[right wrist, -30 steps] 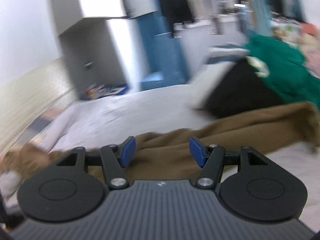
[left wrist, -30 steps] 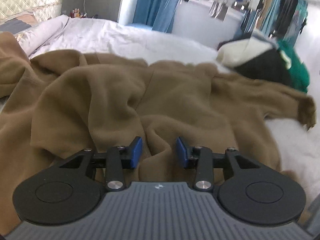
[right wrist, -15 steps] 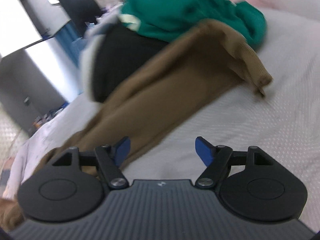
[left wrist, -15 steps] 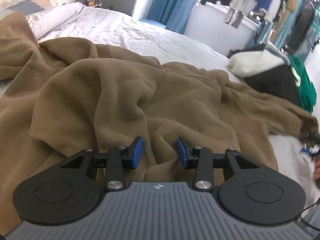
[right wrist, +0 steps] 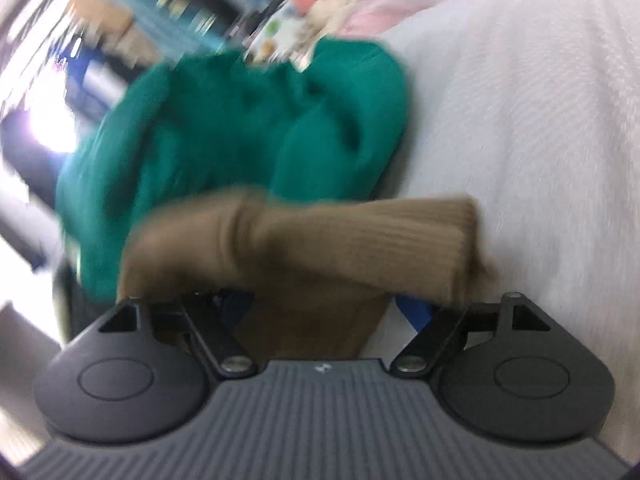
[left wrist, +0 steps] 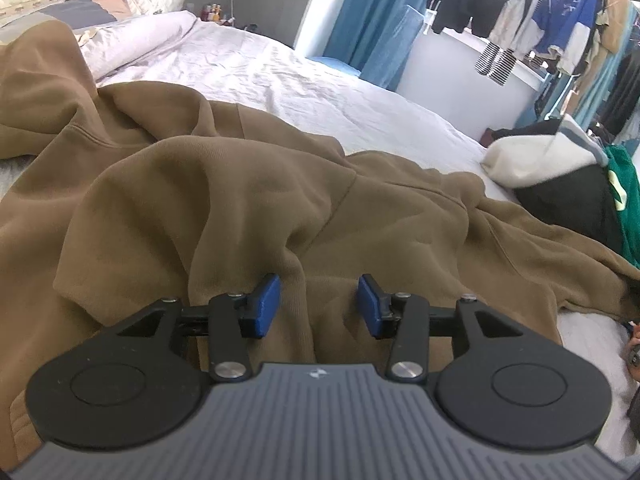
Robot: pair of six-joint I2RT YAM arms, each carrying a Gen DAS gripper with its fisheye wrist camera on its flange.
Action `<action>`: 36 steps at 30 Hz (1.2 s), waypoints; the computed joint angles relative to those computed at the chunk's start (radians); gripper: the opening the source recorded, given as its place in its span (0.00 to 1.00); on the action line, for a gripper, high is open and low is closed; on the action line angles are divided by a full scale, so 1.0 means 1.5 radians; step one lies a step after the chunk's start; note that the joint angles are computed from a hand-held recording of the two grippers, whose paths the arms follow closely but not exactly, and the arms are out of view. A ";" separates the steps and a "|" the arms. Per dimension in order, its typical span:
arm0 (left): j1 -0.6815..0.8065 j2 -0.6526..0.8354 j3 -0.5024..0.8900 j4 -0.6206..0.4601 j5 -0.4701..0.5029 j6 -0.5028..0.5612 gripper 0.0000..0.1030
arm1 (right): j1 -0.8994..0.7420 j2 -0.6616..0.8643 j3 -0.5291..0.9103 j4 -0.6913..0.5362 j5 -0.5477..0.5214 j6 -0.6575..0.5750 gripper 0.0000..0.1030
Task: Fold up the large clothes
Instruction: 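Grasp the ribbed cuff with the right gripper and lift it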
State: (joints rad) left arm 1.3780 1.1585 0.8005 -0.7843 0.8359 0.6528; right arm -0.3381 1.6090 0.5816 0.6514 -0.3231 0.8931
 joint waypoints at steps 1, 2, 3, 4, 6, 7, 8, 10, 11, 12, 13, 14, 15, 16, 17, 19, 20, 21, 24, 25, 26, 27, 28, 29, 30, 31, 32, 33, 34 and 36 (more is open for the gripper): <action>-0.008 -0.004 -0.004 0.013 -0.006 -0.015 0.48 | -0.005 0.007 0.006 0.011 0.016 -0.015 0.79; -0.017 -0.009 -0.009 0.026 -0.014 -0.031 0.48 | -0.010 0.016 0.012 0.021 0.028 -0.038 0.83; -0.024 -0.011 -0.013 0.037 -0.020 -0.042 0.48 | -0.015 0.033 0.020 0.036 0.020 -0.066 0.86; -0.033 -0.016 -0.019 0.051 -0.028 -0.056 0.48 | -0.018 0.052 0.030 0.045 0.011 -0.086 0.88; -0.048 -0.023 -0.029 0.073 -0.044 -0.077 0.48 | -0.023 0.079 0.053 0.049 -0.008 -0.109 0.88; -0.053 -0.024 -0.031 0.081 -0.050 -0.082 0.48 | -0.025 0.095 0.061 0.062 -0.020 -0.109 0.89; -0.059 -0.028 -0.035 0.089 -0.056 -0.088 0.49 | -0.029 0.108 0.067 0.076 -0.034 -0.106 0.90; -0.066 -0.030 -0.037 0.098 -0.063 -0.095 0.49 | -0.034 0.129 0.074 0.106 -0.058 -0.096 0.90; -0.069 -0.029 -0.037 0.100 -0.066 -0.098 0.49 | -0.039 0.138 0.076 0.119 -0.070 -0.091 0.85; -0.071 -0.029 -0.036 0.101 -0.069 -0.101 0.49 | -0.037 0.150 0.088 0.129 -0.083 -0.084 0.77; -0.074 -0.027 -0.033 0.101 -0.073 -0.105 0.49 | -0.040 0.154 0.089 0.138 -0.105 -0.080 0.61; -0.077 -0.025 -0.029 0.098 -0.077 -0.110 0.49 | -0.038 0.141 0.088 0.123 -0.104 -0.084 0.57; -0.078 -0.025 -0.027 0.096 -0.080 -0.113 0.49 | -0.034 0.121 0.082 0.106 -0.092 -0.093 0.53; -0.081 -0.023 -0.022 0.091 -0.084 -0.110 0.49 | -0.031 0.082 0.058 0.089 -0.082 -0.104 0.35; -0.085 -0.022 -0.019 0.087 -0.092 -0.102 0.49 | -0.029 0.059 0.056 0.063 -0.063 -0.114 0.33; -0.084 -0.026 -0.013 0.075 -0.100 -0.098 0.49 | -0.035 0.018 0.056 0.015 -0.061 -0.115 0.31; -0.080 -0.026 -0.007 0.065 -0.096 -0.094 0.49 | -0.035 -0.016 0.057 -0.022 -0.052 -0.128 0.30; -0.076 -0.026 0.001 0.053 -0.097 -0.088 0.49 | -0.036 -0.044 0.060 -0.052 -0.048 -0.138 0.30; -0.044 -0.027 0.024 0.014 -0.078 -0.069 0.49 | -0.044 -0.150 0.066 -0.144 -0.055 -0.160 0.28; -0.027 -0.025 0.033 -0.002 -0.064 -0.055 0.49 | -0.042 -0.189 0.073 -0.182 -0.054 -0.177 0.28; -0.010 -0.022 0.042 -0.018 -0.050 -0.037 0.49 | -0.037 -0.226 0.085 -0.228 -0.049 -0.199 0.28; 0.011 -0.018 0.053 -0.035 -0.034 -0.017 0.49 | -0.030 -0.266 0.103 -0.279 -0.045 -0.220 0.28; 0.029 -0.013 0.062 -0.050 -0.019 0.000 0.49 | -0.021 -0.300 0.120 -0.321 -0.043 -0.232 0.28; 0.046 -0.007 0.071 -0.061 -0.008 0.018 0.49 | -0.009 -0.335 0.138 -0.360 -0.039 -0.242 0.27; 0.059 -0.003 0.077 -0.063 -0.005 0.028 0.49 | 0.008 -0.365 0.160 -0.402 -0.024 -0.255 0.27; 0.072 0.006 0.086 -0.069 -0.002 0.038 0.49 | 0.034 -0.394 0.187 -0.451 0.002 -0.272 0.27; 0.088 0.026 0.102 -0.087 0.006 0.055 0.49 | 0.063 -0.416 0.214 -0.494 0.027 -0.286 0.27; 0.103 0.040 0.114 -0.105 0.015 0.074 0.49 | 0.098 -0.438 0.246 -0.538 0.053 -0.299 0.27; 0.115 0.051 0.123 -0.113 0.022 0.083 0.49 | 0.135 -0.456 0.273 -0.571 0.081 -0.306 0.27; 0.139 0.075 0.145 -0.131 0.037 0.104 0.49 | 0.231 -0.473 0.339 -0.633 0.156 -0.321 0.27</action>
State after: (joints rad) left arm 1.5870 1.2711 1.0184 -0.9801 0.8909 0.8090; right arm 0.0085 0.8995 1.0908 -0.2983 -0.0896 0.4116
